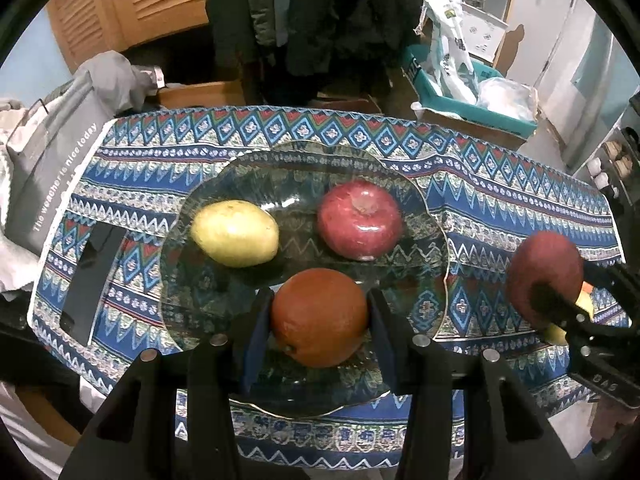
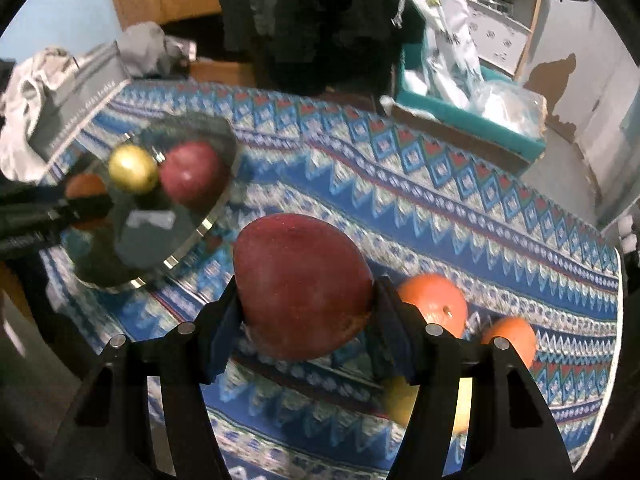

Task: Organize fruits
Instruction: 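Lower the orange onto the glass plate and open the left tool while the right tool sets the apple there, then withdraw both tools from the plate toward the remaining oranges and pear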

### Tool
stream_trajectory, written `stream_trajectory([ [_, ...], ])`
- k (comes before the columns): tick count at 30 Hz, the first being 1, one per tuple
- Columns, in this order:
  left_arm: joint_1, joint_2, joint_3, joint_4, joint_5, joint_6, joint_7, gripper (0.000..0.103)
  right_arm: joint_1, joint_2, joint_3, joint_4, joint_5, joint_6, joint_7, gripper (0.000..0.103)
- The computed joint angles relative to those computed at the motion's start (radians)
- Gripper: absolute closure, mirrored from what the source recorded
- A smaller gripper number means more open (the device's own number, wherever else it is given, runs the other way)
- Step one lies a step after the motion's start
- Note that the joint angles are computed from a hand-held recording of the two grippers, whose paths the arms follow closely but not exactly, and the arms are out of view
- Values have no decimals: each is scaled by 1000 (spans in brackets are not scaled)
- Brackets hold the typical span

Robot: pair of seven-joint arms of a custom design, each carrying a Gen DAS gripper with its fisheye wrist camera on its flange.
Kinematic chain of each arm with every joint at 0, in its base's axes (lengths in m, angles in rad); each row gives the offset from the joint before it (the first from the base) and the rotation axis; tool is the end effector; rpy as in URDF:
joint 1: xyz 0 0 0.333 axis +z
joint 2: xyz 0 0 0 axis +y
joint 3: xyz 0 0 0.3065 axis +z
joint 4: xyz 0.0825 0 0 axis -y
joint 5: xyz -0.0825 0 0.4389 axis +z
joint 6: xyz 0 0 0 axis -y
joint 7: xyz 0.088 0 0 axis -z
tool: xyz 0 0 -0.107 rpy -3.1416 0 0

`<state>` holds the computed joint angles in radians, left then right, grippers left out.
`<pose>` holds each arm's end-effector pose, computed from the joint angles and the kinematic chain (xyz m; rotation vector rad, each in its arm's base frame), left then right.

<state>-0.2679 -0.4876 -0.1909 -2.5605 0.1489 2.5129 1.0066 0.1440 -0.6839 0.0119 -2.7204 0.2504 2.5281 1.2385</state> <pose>0.4301 -0.2128 0.4400 -1.9765 1.9645 -0.5022 0.4227 0.0635 0.4462 -2.1595 1.5620 -0.3509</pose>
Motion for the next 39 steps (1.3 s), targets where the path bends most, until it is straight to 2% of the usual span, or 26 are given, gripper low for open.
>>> stream_trajectory([
  [5,18,-18,-3,-15,24,-12,-12,55,68,29,-17,42,71,8,-26,39],
  [13,24,-36,30,-53,-8,-21,4,55,153,138,-12,129,168,-8,-72,39],
  [19,26,-35,56,-75,-53,-33,39,55,178,202,1,173,210,-41,-83,38],
  [27,37,-24,55,-78,-77,-49,61,55,180,265,15,219,232,-98,-74,38],
  [28,38,-23,53,-78,-76,-49,61,52,178,272,17,224,231,-102,-71,38],
  [29,40,-24,51,-78,-73,-50,60,43,175,280,20,230,228,-110,-63,38],
  [31,48,-29,39,-79,-56,-43,50,32,171,291,22,235,226,-122,-55,38],
  [35,50,-31,33,-74,-33,-47,47,31,179,285,0,238,286,-127,-80,39],
  [39,43,-36,38,-67,-39,-54,56,31,164,269,1,247,288,-123,-76,39],
])
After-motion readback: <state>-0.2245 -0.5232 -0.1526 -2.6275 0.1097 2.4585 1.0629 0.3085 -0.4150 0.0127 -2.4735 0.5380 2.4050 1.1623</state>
